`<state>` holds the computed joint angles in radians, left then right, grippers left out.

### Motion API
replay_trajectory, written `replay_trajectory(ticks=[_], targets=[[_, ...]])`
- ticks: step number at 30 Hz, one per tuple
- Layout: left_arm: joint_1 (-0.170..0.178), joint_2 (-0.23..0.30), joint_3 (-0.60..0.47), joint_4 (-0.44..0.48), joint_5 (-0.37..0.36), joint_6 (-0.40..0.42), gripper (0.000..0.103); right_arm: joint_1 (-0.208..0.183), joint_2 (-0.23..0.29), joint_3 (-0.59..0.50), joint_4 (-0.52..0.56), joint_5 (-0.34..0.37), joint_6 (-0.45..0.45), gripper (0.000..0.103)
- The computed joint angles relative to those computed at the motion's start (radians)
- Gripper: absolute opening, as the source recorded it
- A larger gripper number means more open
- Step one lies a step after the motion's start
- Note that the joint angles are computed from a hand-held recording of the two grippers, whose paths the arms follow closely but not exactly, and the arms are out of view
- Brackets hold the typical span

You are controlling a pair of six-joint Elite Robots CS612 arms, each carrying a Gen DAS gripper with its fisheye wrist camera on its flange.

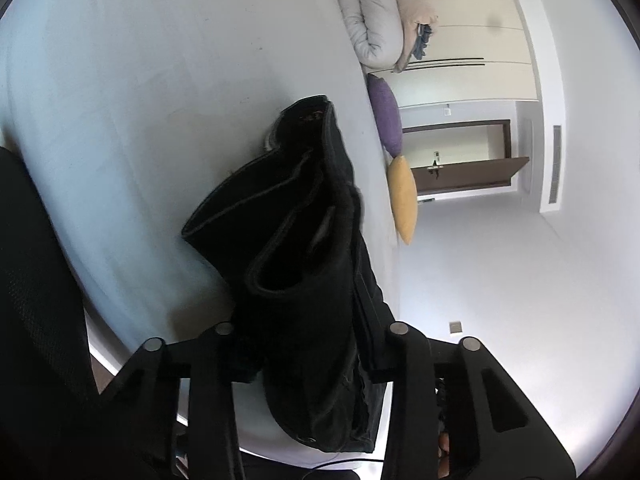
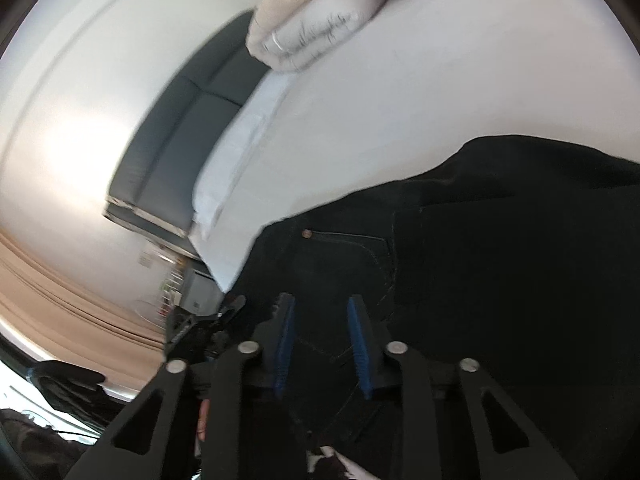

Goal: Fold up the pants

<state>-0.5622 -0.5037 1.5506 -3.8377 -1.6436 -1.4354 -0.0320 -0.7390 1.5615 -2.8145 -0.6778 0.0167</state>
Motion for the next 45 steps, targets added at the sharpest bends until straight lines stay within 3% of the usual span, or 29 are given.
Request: replay_trajectory(ticks=[3,6,9,14,21,23,25,27,29,30,33,39,43,45], targets=[[0.0,-0.002,0.006,0.007,0.002,0.015,0.028,0.018,0.019,-0.049,0.1,-0.055,-0.018,0.019],[-0.007,-0.029,0.021,0.076,0.026,0.096,0.024,0.036,0.034,-0.087,0.182,-0.138,-0.019,0.016],[-0.014,-0.053,0.029,0.143,0.053,0.164,0.023,0.042,0.047,-0.109,0.21,-0.179,0.0,0.0],[-0.027,-0.083,0.03,0.219,0.098,0.255,0.02,0.037,0.053,-0.105,0.196,-0.171,0.033,0.0],[-0.055,-0.127,0.028,0.317,0.169,0.396,0.013,0.052,0.063,-0.099,0.125,-0.228,0.054,0.0],[-0.062,-0.136,0.023,0.334,0.183,0.429,0.012,0.048,0.068,-0.094,0.093,-0.219,0.07,0.0],[-0.068,-0.145,0.009,0.356,0.192,0.473,0.012,0.033,0.067,-0.078,0.056,-0.161,0.102,0.0],[-0.073,-0.153,-0.01,0.378,0.199,0.51,0.012,0.013,0.062,-0.054,0.024,-0.075,0.151,0.007],[-0.082,-0.159,-0.041,0.409,0.208,0.573,0.012,-0.013,0.056,-0.013,-0.07,0.028,0.209,0.042],[-0.088,-0.161,-0.057,0.426,0.212,0.611,0.012,-0.026,0.057,0.002,-0.127,0.067,0.241,0.046],[-0.116,-0.157,-0.13,0.493,0.217,0.762,0.012,-0.068,0.061,0.041,-0.251,0.149,0.343,0.048],[-0.191,-0.088,-0.328,0.72,0.195,1.068,0.012,-0.152,0.084,0.084,-0.47,0.2,0.571,0.049],[-0.238,-0.044,-0.404,0.857,0.203,1.228,0.012,-0.177,0.094,0.099,-0.578,0.251,0.649,0.076],[-0.256,-0.032,-0.422,0.903,0.217,1.289,0.012,-0.184,0.101,0.096,-0.606,0.276,0.664,0.081]])
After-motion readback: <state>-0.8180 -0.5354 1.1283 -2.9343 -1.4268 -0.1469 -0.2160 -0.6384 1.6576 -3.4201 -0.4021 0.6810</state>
